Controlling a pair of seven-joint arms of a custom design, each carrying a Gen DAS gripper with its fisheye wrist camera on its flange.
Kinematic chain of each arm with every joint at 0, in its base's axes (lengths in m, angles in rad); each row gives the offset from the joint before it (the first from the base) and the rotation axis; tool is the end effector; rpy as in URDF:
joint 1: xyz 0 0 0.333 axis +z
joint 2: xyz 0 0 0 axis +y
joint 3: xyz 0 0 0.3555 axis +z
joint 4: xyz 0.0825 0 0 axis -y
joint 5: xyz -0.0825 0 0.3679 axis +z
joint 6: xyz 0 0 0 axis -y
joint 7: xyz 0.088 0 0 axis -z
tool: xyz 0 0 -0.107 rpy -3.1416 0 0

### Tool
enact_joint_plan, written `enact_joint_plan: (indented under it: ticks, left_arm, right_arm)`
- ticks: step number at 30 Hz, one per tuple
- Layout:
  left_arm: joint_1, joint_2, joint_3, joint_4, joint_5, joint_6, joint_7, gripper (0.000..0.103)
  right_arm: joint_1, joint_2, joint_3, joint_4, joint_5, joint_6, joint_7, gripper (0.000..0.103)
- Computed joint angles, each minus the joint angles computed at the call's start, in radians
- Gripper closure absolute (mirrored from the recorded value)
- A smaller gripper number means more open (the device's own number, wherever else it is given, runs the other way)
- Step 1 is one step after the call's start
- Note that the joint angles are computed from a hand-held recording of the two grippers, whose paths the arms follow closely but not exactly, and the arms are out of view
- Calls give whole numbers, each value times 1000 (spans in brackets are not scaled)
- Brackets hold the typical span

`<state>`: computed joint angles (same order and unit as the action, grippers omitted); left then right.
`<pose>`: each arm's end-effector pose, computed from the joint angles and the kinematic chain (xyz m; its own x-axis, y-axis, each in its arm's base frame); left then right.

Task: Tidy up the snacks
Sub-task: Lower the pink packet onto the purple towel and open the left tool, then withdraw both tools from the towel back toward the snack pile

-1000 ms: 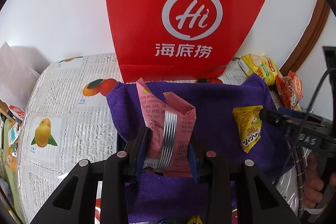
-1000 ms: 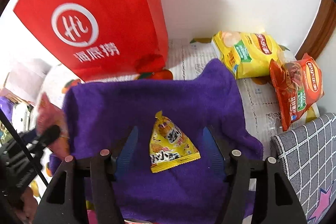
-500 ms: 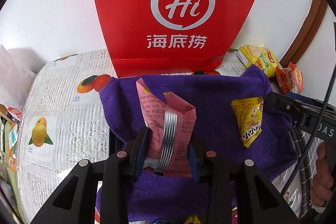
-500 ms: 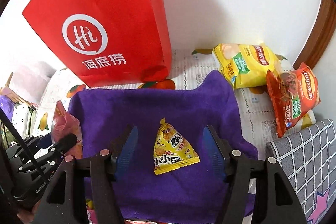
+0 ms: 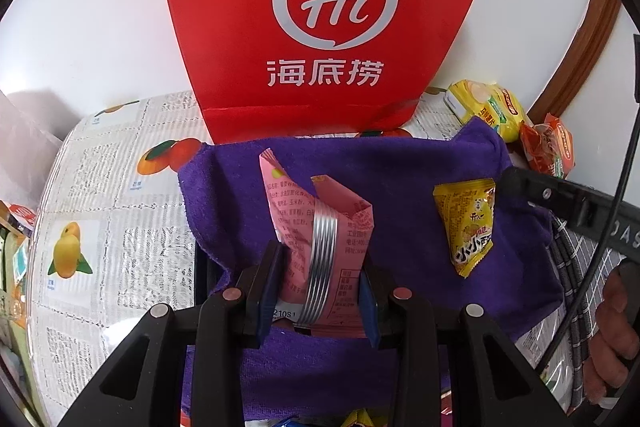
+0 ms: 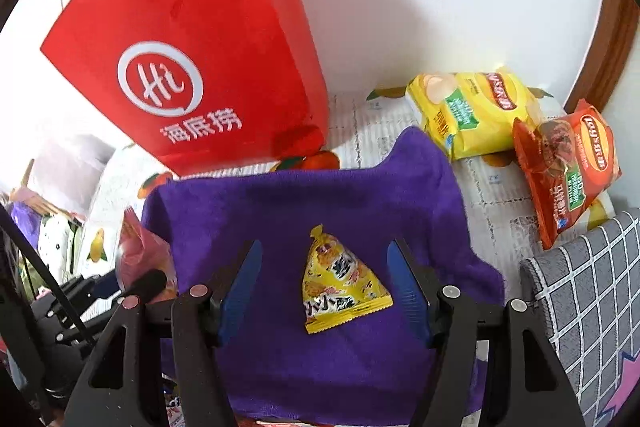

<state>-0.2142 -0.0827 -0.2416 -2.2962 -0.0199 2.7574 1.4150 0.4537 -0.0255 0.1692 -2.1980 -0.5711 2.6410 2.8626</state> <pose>0.4731 -0.2341 0.4923 -0.3035 -0.9498 0.0762 -0.8304 0.2245 -0.5099 0.4365 0.3316 0.4909 -0.1652 -0.9662 -0.1978 -0.8153 0.2466 -0.5238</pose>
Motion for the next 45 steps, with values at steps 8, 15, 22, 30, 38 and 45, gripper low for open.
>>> enact_joint_plan:
  ticks: [8,15,22,30,38,45]
  left_arm:
    - [-9,20,3,13,-28,-32,22,70]
    - [-8,18,3,12,-1,-35,6,70]
    - [-11,22,7,22,-33,-53,19,70]
    - [-9,-21,6,1,-57,-27,37,70]
    - [-32,-95,13,-31,-166,2,127,70]
    - [-113,-198,49,-80,-349,-6,306,70]
  right_arm:
    - [12,-9,18,29,-216,-45,105,38]
    - [31,3,23,57,-196,-71,26,38]
    - [41,-4,24,62,-212,-81,27,38]
    - [42,-38,37,58,-216,-102,55,38]
    - [63,-152,86,-55,-191,-104,160,38]
    - [97,-273,144,-177,-63,-168,203,38]
